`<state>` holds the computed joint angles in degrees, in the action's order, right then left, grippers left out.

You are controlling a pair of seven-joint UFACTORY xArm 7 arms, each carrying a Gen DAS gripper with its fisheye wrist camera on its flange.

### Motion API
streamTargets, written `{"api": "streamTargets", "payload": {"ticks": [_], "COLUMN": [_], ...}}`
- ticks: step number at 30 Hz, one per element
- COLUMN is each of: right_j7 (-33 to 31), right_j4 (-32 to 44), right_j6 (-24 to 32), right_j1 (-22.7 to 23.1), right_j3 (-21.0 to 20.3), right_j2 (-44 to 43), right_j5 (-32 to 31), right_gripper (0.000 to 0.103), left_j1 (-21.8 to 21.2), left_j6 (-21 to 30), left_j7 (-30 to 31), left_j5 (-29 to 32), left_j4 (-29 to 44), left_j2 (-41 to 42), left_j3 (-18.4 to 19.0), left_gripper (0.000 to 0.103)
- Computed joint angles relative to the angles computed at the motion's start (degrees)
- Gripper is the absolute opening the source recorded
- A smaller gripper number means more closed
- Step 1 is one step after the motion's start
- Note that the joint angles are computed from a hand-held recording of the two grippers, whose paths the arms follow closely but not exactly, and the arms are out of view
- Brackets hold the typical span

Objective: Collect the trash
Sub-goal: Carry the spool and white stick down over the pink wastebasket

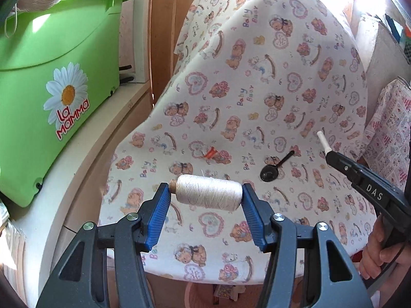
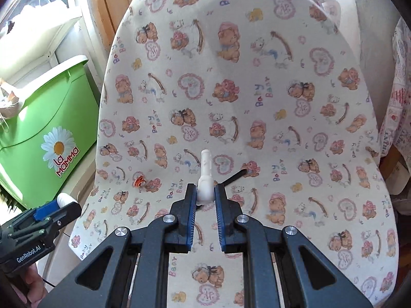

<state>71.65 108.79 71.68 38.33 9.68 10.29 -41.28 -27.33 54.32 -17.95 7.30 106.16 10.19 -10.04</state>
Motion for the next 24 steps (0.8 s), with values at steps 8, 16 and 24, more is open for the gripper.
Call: {"api": "streamTargets", "payload": {"ticks": [8,16,24], "right_j7": [1.4,4.0,4.3], "right_j4": [-4.9,-6.9,-8.2], "right_j6": [-1.0,2.6,3.5], "right_j1": [-0.4,0.2,1.3], "right_j3": [2.4,6.1,9.1], "right_j2": [-5.3,-7.7,-8.7], "right_j5": [0.5,-2.2,-1.4], "right_gripper": [0.016,0.016,0.016], "left_j1": [0.2,0.8,1.6], "left_j6": [-1.9,-2.9,-0.9], "left_j7": [-1.0,-2.8,-2.5], "left_j5": [-2.0,-4.7,-8.5], "left_j4": [-7.2,-16.5,-22.1], "left_j2": [-5.1,-11.7,-15.7], "left_j3": [-1.0,-2.8,-3.6], "left_gripper": [0.055,0.055,0.055]}}
